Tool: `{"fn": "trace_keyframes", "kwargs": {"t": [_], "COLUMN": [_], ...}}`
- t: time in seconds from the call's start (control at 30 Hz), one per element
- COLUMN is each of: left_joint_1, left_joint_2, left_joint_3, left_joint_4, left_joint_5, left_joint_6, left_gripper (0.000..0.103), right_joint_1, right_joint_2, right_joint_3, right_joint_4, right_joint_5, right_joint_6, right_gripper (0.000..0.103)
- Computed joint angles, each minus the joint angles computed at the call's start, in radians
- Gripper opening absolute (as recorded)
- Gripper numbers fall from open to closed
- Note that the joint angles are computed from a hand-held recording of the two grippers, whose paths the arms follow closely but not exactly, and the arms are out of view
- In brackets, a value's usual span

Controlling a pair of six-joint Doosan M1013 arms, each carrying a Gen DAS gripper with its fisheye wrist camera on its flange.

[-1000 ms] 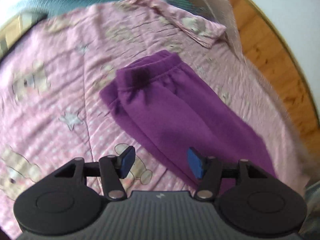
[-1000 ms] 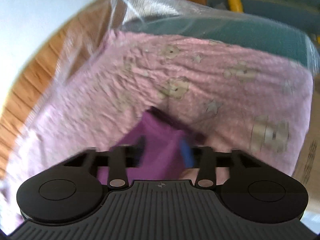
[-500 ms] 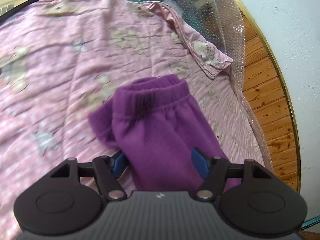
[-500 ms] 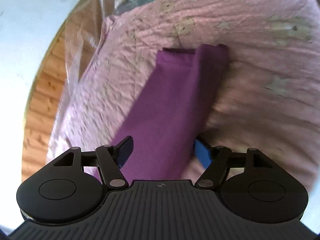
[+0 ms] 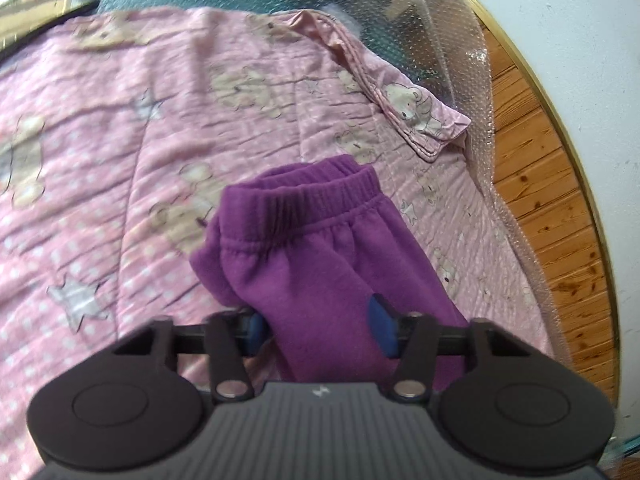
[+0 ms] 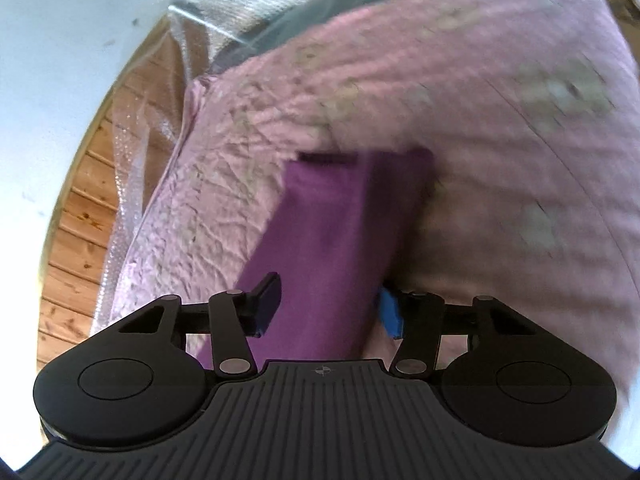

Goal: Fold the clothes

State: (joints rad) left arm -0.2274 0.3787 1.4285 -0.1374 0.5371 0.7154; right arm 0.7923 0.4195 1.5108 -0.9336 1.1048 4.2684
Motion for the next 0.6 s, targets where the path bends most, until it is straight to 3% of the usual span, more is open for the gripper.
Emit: {"fn": "trace_keyframes", "kwargs": {"t": [0.03,0.1,0.4,0.53,0.6], "left_joint_1": [0.001,-0.001,-0.013,-0.008,-0.004], "left_joint_2": [0.0,0.005,0.176,0.19,0.199], "left_joint_3": [-0.011,-0.052,-0.555,-0.617,-0.616], "left_joint_4": [-0.012,-0.018,-0.106,-0.165,-0.157], "left_joint_5": [-0.008,-0.022,0.061,0.123,0.2], "left_joint_6": [-0.003,-0.004,0.151,0.215,0.235], "left_gripper": [0.008,0.008,0.007,0.007,0.008], "right_joint_1": [-0.014,-0.037,-0.151,-0.172,-0.178], "right_joint_2": [-0.003,-0.001,0.026,0.011,0.003], "right_joint_3": [0.002,-0.026,-0.267,-0.297,-0.282], "right_joint_4": [0.01,0.039,-0.127,-0.173,-0.156], "right_joint_5": [-0.031,-0.035,-0.045,-0.044,-0.037], "right_joint_6": [-0.023,-0.104,-0.497,-0.545,-0.562], "right_gripper": [0.006,0.005,0.003,0.003,0.003]}}
